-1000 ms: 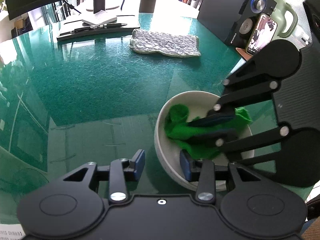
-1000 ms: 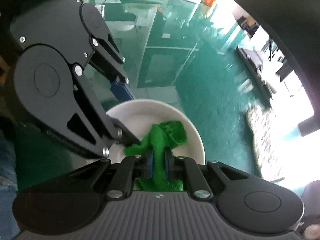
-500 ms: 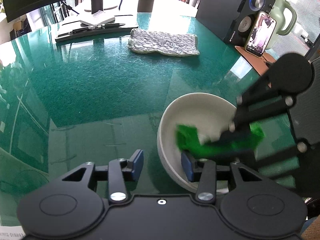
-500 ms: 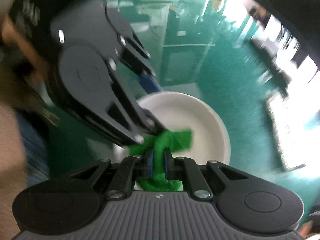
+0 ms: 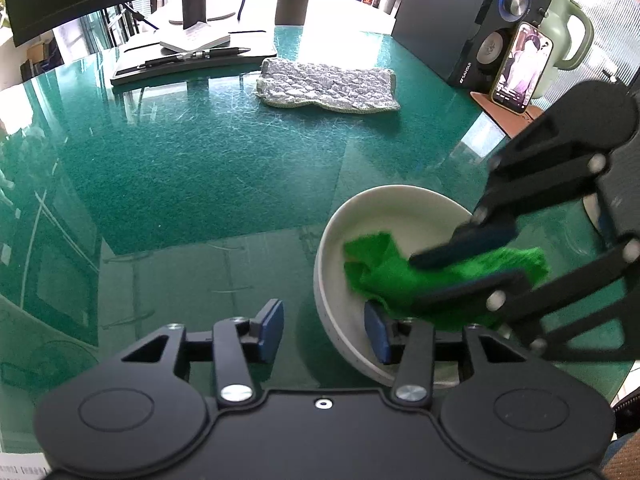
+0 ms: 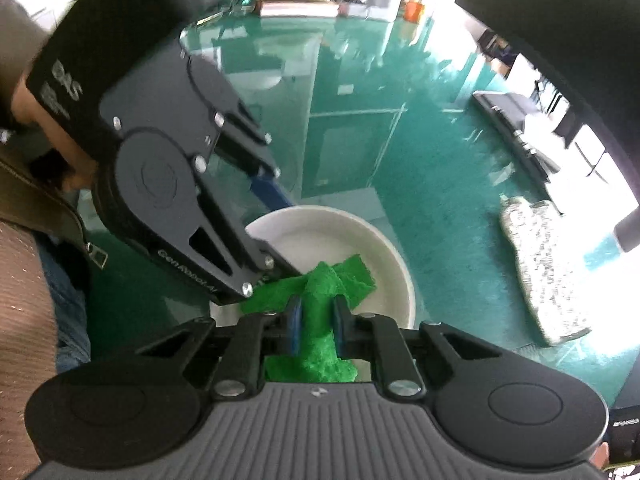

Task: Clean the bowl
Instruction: 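Keep scrubbing the bowl interior with the cloth in the right gripper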

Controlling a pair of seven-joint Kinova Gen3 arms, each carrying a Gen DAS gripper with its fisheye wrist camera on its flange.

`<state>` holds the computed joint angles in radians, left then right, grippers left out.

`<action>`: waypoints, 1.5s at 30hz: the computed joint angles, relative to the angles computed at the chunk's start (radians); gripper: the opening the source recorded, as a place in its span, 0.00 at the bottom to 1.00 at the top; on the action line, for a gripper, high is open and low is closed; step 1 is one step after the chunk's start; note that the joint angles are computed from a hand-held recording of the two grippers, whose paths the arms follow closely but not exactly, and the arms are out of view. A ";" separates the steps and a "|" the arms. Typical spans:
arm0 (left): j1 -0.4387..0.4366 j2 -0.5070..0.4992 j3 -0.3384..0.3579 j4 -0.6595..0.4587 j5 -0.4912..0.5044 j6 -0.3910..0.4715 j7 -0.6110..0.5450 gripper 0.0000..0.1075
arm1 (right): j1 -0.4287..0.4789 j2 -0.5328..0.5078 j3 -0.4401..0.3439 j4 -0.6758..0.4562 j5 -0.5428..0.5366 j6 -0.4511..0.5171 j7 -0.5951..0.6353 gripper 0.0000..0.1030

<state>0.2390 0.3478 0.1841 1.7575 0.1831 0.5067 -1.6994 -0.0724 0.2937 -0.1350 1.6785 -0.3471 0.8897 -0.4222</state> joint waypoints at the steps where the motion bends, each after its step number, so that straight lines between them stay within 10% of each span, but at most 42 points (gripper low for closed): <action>1: 0.000 0.000 0.000 0.000 0.000 0.000 -0.001 0.43 | -0.019 0.001 0.011 0.002 0.015 -0.007 -0.023 0.10; 9: 0.010 0.002 -0.004 -0.001 -0.014 -0.002 -0.002 0.48 | 0.078 0.053 -0.110 -0.081 0.070 0.143 -0.107 0.07; 20: 0.010 0.003 0.000 -0.005 -0.020 0.004 -0.010 0.50 | -0.170 -0.056 0.051 0.101 0.225 -0.225 -0.096 0.07; 31: 0.024 0.000 -0.007 0.014 -0.030 -0.029 0.004 0.64 | 0.055 0.007 -0.084 -0.060 0.097 0.150 -0.086 0.08; 45: -0.022 0.040 -0.003 -0.074 0.040 -0.029 -0.007 0.90 | 0.028 0.006 -0.059 -0.043 0.120 0.109 -0.052 0.09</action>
<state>0.2169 0.3881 0.1815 1.6830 0.2226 0.4781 -1.7065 -0.0443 0.3001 -0.1939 1.6353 -0.2269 0.9984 -0.4744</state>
